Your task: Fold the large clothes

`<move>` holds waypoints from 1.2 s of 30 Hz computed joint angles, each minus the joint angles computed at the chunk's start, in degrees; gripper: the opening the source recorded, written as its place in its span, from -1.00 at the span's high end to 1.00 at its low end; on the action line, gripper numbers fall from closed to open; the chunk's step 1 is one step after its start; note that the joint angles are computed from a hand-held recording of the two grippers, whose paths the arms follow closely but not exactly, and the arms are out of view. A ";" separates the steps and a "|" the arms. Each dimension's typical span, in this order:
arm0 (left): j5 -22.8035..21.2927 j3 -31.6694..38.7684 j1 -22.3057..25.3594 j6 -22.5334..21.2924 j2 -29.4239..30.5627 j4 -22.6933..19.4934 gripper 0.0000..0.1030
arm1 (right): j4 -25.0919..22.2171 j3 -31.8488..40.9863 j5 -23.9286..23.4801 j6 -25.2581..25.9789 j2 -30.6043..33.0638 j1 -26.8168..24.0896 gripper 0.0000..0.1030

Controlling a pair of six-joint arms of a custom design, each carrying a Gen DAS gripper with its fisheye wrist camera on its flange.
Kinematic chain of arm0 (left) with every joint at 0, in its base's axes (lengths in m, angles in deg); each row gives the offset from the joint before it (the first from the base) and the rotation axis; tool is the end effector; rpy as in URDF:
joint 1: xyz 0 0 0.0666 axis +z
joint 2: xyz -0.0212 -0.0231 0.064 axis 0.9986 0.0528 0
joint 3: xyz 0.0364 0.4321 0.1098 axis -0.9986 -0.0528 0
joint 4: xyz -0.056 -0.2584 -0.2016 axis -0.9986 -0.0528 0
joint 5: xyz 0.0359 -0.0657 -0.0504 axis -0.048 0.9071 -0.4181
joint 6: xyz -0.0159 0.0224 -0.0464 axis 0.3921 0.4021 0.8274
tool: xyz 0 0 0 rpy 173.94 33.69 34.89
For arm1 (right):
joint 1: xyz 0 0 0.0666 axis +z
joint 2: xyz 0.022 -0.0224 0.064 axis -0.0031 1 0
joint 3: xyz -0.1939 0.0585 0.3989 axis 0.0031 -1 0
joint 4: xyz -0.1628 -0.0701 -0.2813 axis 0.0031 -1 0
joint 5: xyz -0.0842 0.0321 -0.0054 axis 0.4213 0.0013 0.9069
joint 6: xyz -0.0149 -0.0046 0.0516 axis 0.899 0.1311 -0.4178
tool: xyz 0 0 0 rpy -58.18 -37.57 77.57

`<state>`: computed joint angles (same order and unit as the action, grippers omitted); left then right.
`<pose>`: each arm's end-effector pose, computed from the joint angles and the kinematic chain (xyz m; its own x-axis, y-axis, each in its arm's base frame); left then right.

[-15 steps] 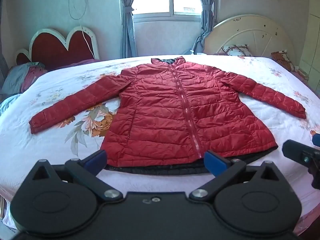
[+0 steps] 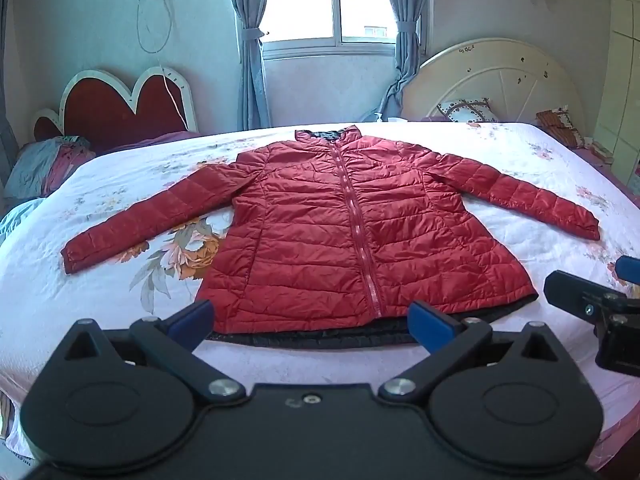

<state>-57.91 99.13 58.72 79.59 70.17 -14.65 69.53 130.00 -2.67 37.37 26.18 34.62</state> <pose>0.3310 -0.1560 0.4384 -0.6426 -0.1093 -0.7584 -0.2514 0.9651 0.0739 0.3545 0.2421 0.4255 -0.5401 -0.0841 -0.8374 -0.3933 0.9049 0.1628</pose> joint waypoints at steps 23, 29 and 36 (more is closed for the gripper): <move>-0.23 1.01 -0.39 0.78 1.03 -0.35 -0.99 | -0.05 0.31 -1.38 0.18 -0.02 -1.88 -1.00; -0.37 1.18 -0.42 0.91 1.30 -0.35 -0.99 | -0.37 1.03 -1.82 0.27 0.36 -2.50 -1.00; -0.38 1.63 -0.35 0.84 1.84 -0.36 -0.99 | -0.06 0.92 -2.02 0.23 0.55 -2.64 -1.00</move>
<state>-58.29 100.76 58.37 80.43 72.01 -15.02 69.46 130.92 -4.68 37.60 26.73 31.98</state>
